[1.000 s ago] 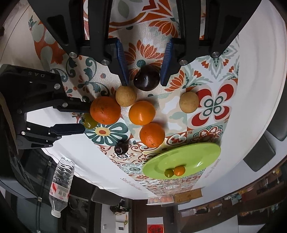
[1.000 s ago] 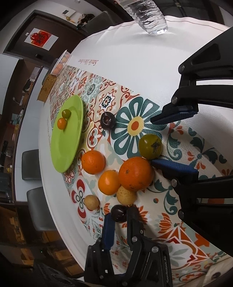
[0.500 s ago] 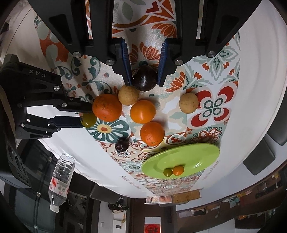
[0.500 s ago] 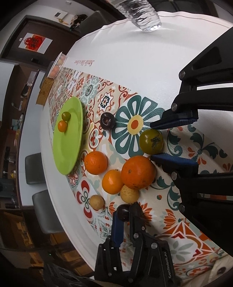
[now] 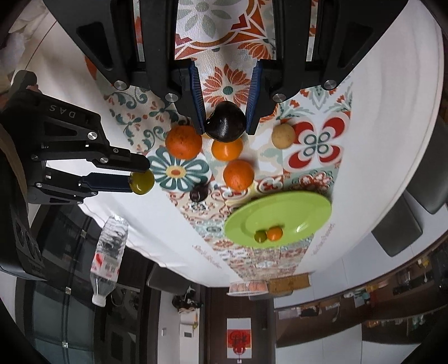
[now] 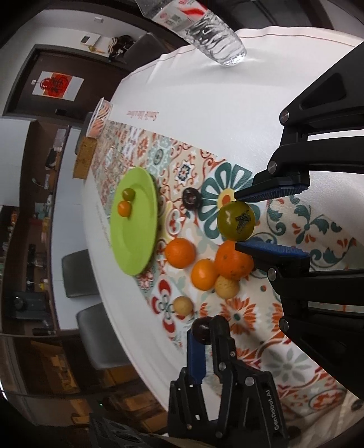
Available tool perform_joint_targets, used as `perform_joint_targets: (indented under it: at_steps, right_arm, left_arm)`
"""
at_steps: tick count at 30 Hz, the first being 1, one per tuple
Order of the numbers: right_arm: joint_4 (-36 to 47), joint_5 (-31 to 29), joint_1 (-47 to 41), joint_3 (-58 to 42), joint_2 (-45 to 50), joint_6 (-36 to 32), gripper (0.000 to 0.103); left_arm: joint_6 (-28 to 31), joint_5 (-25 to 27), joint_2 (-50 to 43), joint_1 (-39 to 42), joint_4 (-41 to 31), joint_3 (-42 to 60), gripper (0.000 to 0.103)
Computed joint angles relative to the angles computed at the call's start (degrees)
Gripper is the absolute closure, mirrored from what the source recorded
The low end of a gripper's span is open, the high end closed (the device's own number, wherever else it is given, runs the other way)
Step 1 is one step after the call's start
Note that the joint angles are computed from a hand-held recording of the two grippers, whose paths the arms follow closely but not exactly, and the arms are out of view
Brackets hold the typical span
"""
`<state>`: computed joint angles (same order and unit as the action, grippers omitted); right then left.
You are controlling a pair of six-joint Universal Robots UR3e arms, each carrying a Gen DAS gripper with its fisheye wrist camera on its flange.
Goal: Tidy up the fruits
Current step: 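Carry the plum and tomato onto the green plate and open both tools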
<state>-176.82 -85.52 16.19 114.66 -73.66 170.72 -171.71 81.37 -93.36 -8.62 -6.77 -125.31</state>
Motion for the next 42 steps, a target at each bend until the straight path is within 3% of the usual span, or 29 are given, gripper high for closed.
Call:
perform_joint_targets:
  at_steps: [9,22,31,42]
  right_arm:
    - [-1.79,-0.66,1.63,-2.34,-0.89,2.49,0.074]
    - [0.80,0.55,2.05,-12.82,3.55,4.15,0.074]
    - [9.72,2.94,1.39,-29.07,12.15,3.71,0.074]
    - [29.38,4.49,0.22,-57.99,28.02,2.50,0.074]
  left_arm:
    - [0.70,0.22,2.33,1.11,1.49,1.08,0.074]
    - [2.26,-1.45,-2.80,4.52,-1.13,11.02,0.074]
    - [3.87,-4.51,-11.00,7.21,-9.68,24.70,0.074]
    - [6.41,-6.10,-21.66,9.78,-18.48,39.23,0.075]
